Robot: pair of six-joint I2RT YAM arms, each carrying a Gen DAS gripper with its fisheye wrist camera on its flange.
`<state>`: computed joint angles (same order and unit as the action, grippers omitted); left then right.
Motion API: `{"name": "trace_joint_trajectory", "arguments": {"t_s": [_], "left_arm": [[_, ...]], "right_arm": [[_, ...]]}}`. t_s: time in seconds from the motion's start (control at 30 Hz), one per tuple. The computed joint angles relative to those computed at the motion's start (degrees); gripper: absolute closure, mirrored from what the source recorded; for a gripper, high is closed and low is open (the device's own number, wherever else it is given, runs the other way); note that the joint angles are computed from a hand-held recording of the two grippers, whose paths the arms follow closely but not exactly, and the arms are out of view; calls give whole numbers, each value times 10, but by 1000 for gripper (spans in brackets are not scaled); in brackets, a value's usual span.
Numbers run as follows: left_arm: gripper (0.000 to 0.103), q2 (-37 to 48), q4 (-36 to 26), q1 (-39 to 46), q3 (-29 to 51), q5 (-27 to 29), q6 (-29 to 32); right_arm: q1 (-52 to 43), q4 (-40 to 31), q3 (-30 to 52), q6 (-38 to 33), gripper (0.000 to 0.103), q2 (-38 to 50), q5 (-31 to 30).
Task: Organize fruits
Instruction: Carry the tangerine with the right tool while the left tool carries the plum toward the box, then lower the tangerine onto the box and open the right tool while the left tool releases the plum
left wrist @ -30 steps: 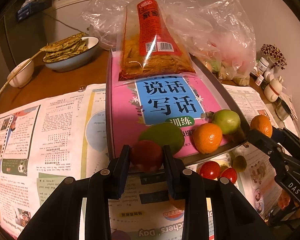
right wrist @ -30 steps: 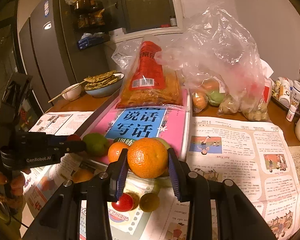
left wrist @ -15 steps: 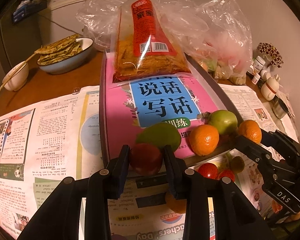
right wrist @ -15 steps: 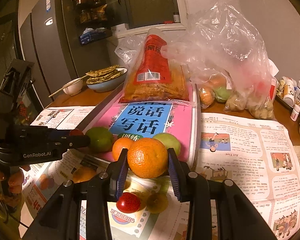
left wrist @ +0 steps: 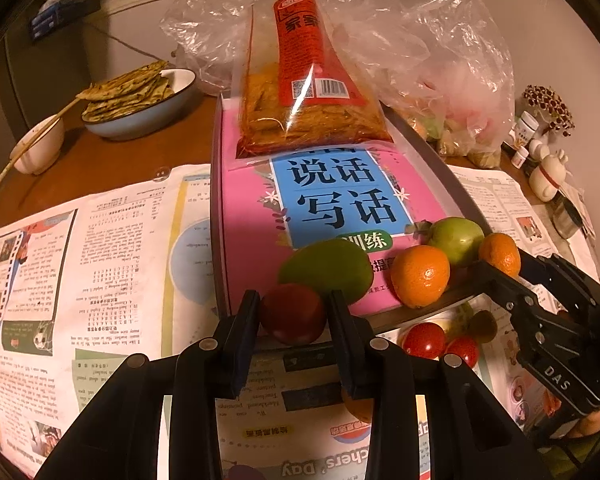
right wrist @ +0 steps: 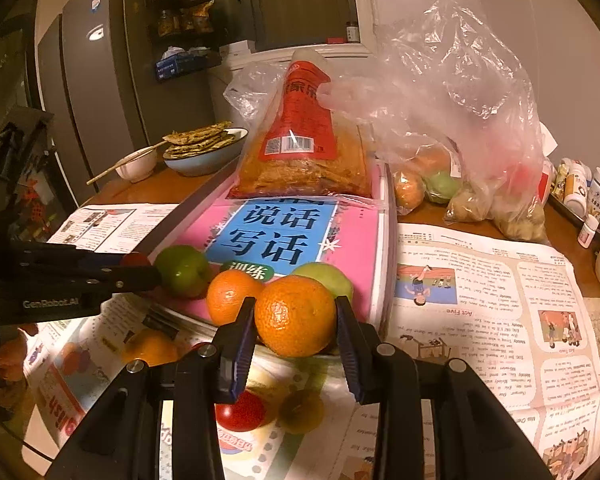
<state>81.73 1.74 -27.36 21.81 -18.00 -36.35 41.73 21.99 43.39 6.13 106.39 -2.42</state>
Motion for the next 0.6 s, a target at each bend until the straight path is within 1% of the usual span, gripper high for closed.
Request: {"name": "trace_joint_trajectory", "arguments": {"t_s": [0.07,0.17,0.5,0.6], "left_arm": [[67,3,-11,-1,4,0,-6],[67,3,-4,1,0,-2,-8],[67,8,3,5,3,-5,-2],[67,8,8,5,2,-4,0]], "right_arm": [[-3,5,2,-3,65,5,5],[-7,11,0,-8,65,8,13],[-8,15,9,-19,65,20,-2],[-2,18,11,-27,65,21,6]]}}
